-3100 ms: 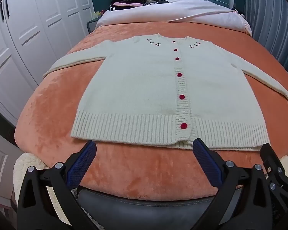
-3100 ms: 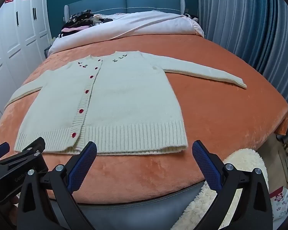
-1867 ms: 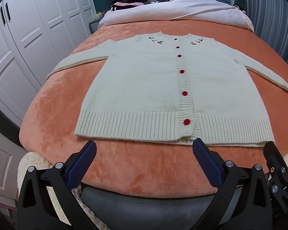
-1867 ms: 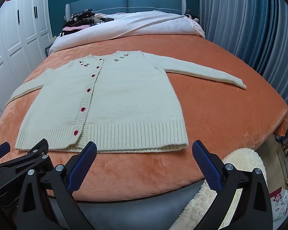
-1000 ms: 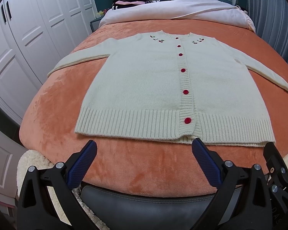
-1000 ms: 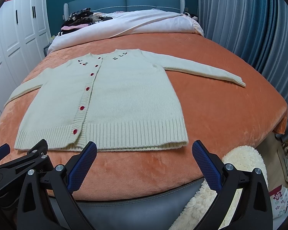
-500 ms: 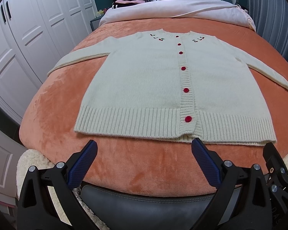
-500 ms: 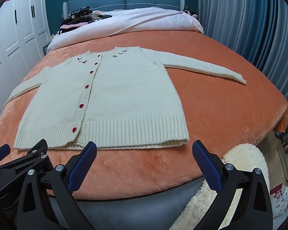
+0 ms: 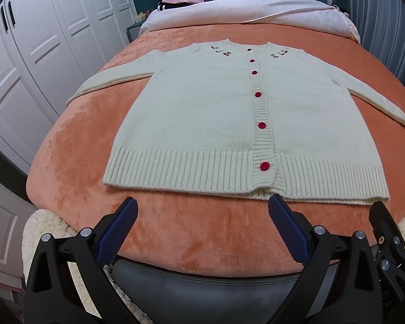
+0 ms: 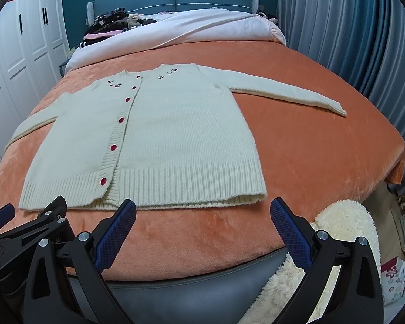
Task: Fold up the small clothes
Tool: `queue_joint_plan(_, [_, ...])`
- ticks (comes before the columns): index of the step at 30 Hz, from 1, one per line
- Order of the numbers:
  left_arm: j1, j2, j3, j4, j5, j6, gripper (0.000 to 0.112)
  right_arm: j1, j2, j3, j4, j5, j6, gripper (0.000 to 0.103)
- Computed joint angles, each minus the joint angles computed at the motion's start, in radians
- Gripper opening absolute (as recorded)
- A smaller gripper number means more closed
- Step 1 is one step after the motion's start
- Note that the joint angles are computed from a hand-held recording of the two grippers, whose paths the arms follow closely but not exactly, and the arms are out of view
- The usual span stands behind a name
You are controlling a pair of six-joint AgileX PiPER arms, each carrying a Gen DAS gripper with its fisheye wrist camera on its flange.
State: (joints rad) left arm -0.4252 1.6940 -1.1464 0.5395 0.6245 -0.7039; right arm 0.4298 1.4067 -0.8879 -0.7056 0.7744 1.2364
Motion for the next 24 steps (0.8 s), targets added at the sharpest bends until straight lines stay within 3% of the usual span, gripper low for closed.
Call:
queue_joint_plan(6, [0.003, 0.006, -0.002, -0.01, 0.0, 0.007, 0.095, -0.007, 0.0, 0.007, 0.006, -0.011, -0.004, 0.098])
queue_joint_plan(8, [0.024, 0.01, -0.005, -0.073, -0.015, 0.061, 0.096, -0.04, -0.005, 0.014, 0.055, -0.057, -0.066, 0.098])
queue_joint_plan(11, [0.076, 0.012, -0.009, -0.17, -0.054, 0.124, 0.098, -0.203, 0.003, 0.036, 0.295, -0.22, -0.353, 0.098])
queue_joint_plan(15, [0.16, 0.045, -0.049, -0.28, -0.081, 0.202, 0.098, -0.514, 0.059, 0.013, 0.628, -0.35, -0.753, 0.098])
queue_joint_plan(18, [0.213, 0.099, -0.11, -0.34, -0.082, 0.249, 0.098, -0.751, 0.199, -0.131, 0.876, -0.347, -1.053, 0.098])
queue_joint_plan(20, [0.23, 0.142, -0.16, -0.347, -0.077, 0.26, 0.098, -0.906, 0.364, -0.319, 1.056, -0.283, -1.242, 0.098])
queue_joint_plan(23, [0.241, 0.208, -0.243, -0.359, -0.059, 0.28, 0.098, -1.051, 0.611, -0.619, 1.16, -0.182, -1.296, 0.098])
queue_joint_plan(24, [0.244, 0.223, -0.264, -0.364, -0.056, 0.286, 0.098, -1.091, 0.703, -0.719, 1.19, -0.183, -1.274, 0.098])
